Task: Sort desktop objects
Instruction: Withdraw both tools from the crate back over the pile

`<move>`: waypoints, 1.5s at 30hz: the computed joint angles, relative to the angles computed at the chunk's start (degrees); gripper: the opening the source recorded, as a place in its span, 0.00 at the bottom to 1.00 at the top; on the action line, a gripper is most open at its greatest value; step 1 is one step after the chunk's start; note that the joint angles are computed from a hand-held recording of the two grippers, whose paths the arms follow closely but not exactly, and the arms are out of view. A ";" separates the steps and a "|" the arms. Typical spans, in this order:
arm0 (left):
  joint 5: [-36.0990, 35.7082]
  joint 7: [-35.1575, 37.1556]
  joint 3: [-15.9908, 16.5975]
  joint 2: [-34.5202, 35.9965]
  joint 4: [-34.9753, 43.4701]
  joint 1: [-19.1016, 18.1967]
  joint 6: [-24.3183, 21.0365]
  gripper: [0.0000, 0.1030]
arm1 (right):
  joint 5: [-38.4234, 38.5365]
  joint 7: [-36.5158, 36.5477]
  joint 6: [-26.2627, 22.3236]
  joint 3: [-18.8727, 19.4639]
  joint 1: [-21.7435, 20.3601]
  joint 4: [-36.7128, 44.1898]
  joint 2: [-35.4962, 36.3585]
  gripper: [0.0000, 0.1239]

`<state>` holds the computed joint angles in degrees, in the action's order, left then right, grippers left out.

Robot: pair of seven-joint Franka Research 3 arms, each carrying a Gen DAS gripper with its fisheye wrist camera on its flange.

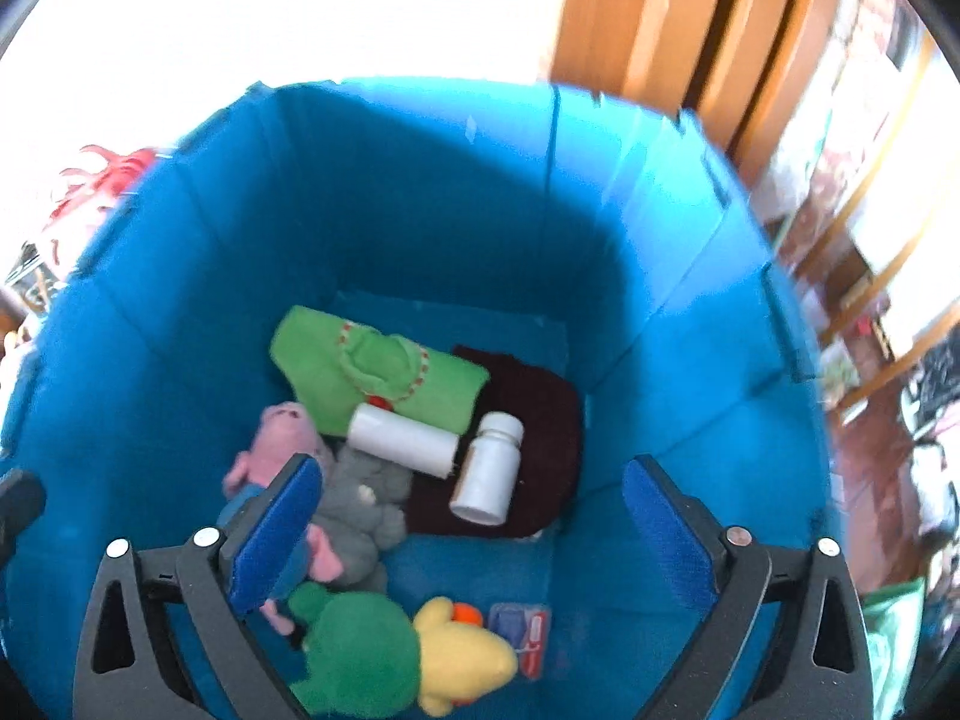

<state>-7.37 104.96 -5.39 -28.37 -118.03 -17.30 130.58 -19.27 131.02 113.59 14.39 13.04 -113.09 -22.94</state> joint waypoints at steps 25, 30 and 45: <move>-0.52 12.40 19.82 -21.88 -18.57 11.68 -0.15 0.59 | -14.86 16.24 10.63 16.78 9.56 11.24 8.25 0.83; 2.27 14.32 23.49 -18.05 -20.27 20.23 1.38 0.58 | -21.02 17.64 12.37 17.85 13.72 17.64 17.07 0.83; 4.00 19.85 27.48 -0.14 -22.35 42.10 9.60 0.59 | -21.09 15.63 8.15 12.28 28.32 35.30 42.07 0.83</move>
